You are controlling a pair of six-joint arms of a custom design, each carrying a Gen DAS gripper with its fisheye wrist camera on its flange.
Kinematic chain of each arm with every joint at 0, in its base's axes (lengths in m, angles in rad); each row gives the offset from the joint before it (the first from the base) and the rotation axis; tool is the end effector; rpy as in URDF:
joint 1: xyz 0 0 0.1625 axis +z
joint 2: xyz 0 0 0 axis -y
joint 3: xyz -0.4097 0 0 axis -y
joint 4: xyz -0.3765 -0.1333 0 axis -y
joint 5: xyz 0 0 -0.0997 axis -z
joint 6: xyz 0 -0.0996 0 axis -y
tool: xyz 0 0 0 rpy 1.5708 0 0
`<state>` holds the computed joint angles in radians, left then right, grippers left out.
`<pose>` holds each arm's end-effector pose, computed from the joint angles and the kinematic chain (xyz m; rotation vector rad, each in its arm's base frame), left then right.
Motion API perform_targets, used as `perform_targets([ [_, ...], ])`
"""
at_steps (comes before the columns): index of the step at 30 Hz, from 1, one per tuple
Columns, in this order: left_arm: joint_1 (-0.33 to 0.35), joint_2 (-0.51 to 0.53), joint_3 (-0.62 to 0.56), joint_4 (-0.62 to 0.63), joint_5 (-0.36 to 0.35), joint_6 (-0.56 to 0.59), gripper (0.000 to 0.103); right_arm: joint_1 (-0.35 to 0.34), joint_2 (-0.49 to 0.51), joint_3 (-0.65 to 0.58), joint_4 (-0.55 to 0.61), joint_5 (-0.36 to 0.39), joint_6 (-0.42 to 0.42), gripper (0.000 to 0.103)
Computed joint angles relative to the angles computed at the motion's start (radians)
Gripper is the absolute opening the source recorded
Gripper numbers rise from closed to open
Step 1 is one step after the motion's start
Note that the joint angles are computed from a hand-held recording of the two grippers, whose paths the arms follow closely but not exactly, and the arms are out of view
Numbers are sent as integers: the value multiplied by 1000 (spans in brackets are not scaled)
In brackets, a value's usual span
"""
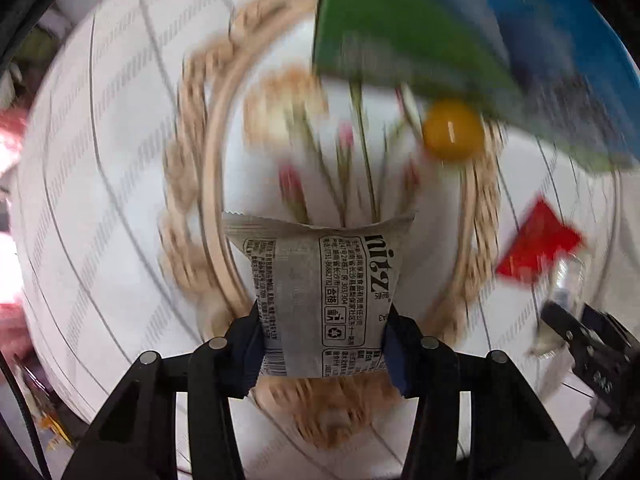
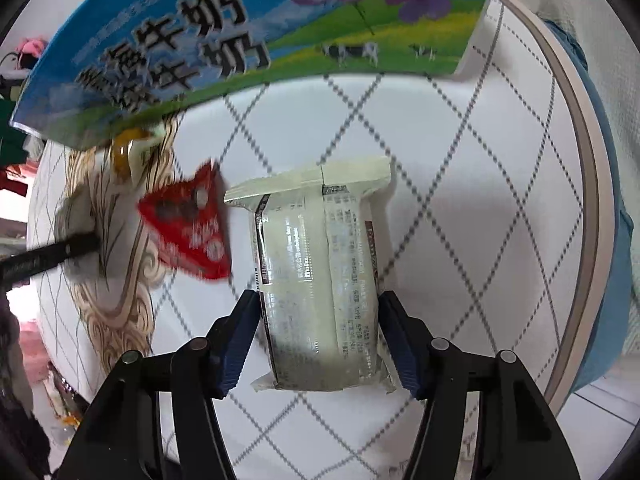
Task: Organize snacks
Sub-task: 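Grasp the white printed packet with left tool while right tool grasps the white bread packet, then carry both white packets into the box, release them, and withdraw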
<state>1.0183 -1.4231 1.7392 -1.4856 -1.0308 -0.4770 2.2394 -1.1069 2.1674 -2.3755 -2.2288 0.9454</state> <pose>-0.0930 -0.5025 0.3331 0.2331 2.4727 0.1011 0.3319 -0.3033 0.0989 -0.2344 -2.4720 0.3910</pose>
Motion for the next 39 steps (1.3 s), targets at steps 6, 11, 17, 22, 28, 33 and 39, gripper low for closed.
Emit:
perform_targets([
  [6,2,-68,96,31,-63,-34,48,43,6,21,45,105,62,64],
  [11,-1,-24,97,12,-55,-35,49,49,22,27,36,122,75,65],
  [17,17,-1,70,20,-19,-17,49,30,43,37,-7,109,76,66],
  [22,-6,22,79,5,-21,-36,50,18,58,30,-29,106,81,71],
  [28,-19,-6,93,23,-23,-52,50,-16,85,-8,-8,74,41,72],
  [33,-46,-33,93,31,-25,-33,45,-5,97,-11,-16,38,15,63],
  [39,-135,-42,47,14,-72,24,44,61,58,-44,-8,67,32,62],
])
